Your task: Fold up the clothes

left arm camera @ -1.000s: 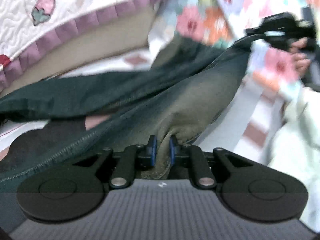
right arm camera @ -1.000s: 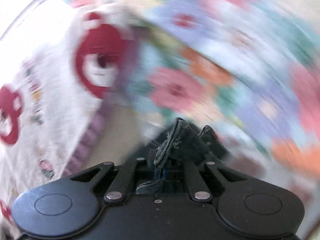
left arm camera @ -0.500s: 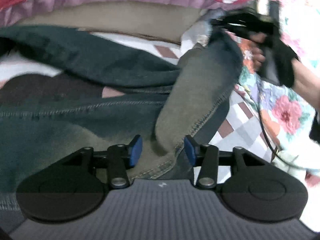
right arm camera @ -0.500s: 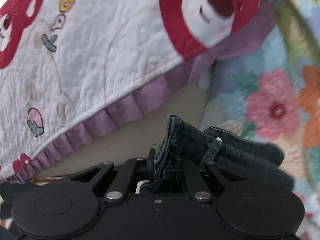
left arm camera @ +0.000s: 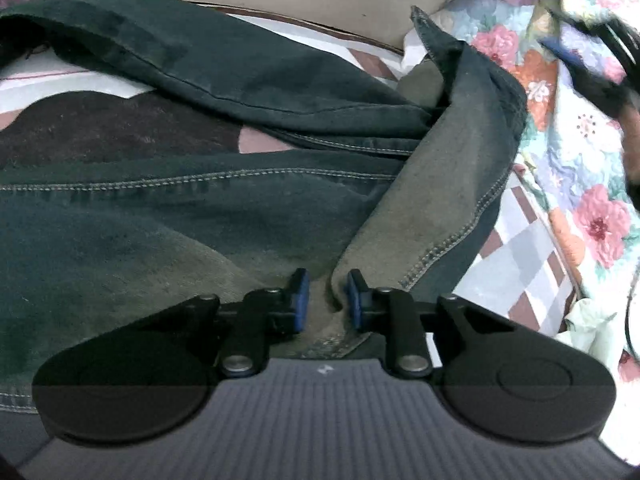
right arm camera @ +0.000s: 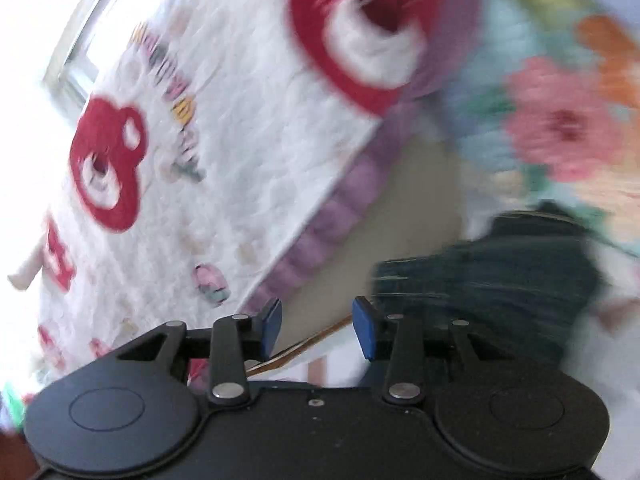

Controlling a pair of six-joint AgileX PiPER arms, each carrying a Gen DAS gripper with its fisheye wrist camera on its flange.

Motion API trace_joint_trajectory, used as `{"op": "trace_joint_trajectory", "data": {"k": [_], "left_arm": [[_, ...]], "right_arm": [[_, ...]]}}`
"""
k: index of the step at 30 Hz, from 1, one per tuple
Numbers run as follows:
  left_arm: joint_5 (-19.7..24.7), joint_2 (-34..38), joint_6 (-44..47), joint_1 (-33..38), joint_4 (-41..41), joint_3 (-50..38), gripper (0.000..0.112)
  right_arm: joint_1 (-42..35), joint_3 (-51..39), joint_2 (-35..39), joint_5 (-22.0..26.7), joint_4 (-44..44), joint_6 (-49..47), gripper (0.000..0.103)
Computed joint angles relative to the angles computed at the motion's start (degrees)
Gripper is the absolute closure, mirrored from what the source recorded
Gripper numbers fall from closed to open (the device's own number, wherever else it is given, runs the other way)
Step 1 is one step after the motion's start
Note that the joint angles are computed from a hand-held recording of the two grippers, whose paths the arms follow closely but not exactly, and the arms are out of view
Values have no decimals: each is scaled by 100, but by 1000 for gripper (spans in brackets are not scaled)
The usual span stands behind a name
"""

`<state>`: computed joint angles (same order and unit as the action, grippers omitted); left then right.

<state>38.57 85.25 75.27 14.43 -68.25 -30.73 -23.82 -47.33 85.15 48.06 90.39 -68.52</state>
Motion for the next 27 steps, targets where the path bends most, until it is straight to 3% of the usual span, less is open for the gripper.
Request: {"op": "trace_joint_trajectory", "data": {"k": [3, 6, 12, 18, 21, 24, 26, 27], "left_arm": [[-213, -154, 284, -105, -134, 173, 91], [-305, -253, 220, -191, -64, 212, 91], [-316, -215, 504, -134, -302, 264, 91], [170, 66, 1674, 38, -864, 287, 89], [618, 300, 1677, 224, -941, 192, 84], [919, 267, 1614, 467, -649, 149, 84], [1322, 294, 1543, 795, -360, 57, 84], [1556, 333, 1564, 974, -281, -1, 84]], "right_arm": [[-677, 729, -416, -195, -472, 61, 57], [-1114, 1048, -340, -289, -726, 464, 57], [-664, 1009, -141, -1356, -515, 354, 58], [-844, 589, -101, -983, -899, 232, 61], [-1028, 493, -110, -920, -960, 187, 60], [-1251, 442, 119, -468, -914, -4, 56], [-1348, 426, 307, -61, -885, -255, 48], [-1296, 431, 343, -108, -948, -230, 47]]}}
